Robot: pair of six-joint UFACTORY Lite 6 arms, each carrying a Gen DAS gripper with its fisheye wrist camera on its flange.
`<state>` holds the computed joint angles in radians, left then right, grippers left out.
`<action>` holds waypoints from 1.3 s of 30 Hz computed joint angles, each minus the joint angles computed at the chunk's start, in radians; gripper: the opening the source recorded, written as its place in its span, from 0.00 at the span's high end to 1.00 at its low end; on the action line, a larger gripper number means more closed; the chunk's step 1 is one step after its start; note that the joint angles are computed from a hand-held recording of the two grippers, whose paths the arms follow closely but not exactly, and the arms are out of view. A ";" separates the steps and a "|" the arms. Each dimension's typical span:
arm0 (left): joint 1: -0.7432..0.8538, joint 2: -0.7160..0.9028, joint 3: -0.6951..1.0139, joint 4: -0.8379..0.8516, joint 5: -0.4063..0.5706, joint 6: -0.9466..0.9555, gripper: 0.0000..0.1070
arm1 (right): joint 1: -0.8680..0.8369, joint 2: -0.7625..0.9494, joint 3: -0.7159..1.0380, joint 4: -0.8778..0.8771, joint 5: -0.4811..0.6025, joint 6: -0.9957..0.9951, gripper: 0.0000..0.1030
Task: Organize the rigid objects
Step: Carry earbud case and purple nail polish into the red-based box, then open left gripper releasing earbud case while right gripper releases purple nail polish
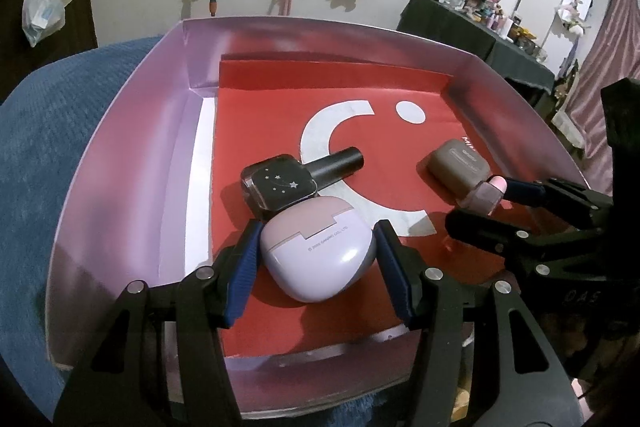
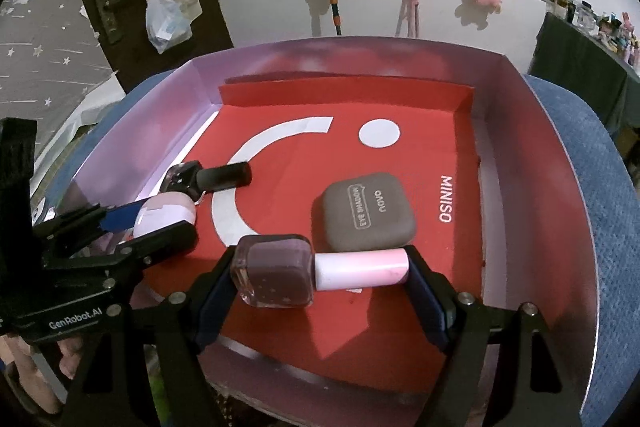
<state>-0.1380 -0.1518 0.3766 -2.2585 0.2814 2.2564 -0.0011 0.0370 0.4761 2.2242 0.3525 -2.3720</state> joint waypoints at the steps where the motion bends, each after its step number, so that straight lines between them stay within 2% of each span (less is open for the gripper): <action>1: -0.001 0.005 0.005 -0.006 -0.002 0.005 0.50 | 0.001 0.004 0.007 0.002 -0.008 0.005 0.22; 8: -0.011 0.054 0.052 -0.071 -0.019 0.051 0.50 | 0.006 0.037 0.059 -0.007 -0.054 0.041 0.22; 14: -0.015 0.068 0.060 -0.115 -0.019 0.088 0.49 | 0.040 0.042 0.048 0.184 -0.073 -0.147 0.22; 22: -0.050 0.071 0.061 -0.281 -0.045 0.244 0.49 | 0.046 0.040 0.044 0.212 -0.074 -0.175 0.22; 27: -0.045 0.070 0.059 -0.263 -0.036 0.222 0.48 | 0.048 0.036 0.040 0.210 -0.074 -0.170 0.21; 30: -0.047 0.070 0.058 -0.298 -0.039 0.250 0.40 | 0.051 0.031 0.036 0.208 -0.074 -0.165 0.21; 33: -0.053 0.058 0.050 -0.324 -0.041 0.274 0.40 | 0.051 0.029 0.035 0.207 -0.073 -0.163 0.21; 39: -0.073 0.027 0.029 -0.430 -0.054 0.376 0.39 | 0.021 0.006 0.024 0.059 -0.056 -0.025 0.20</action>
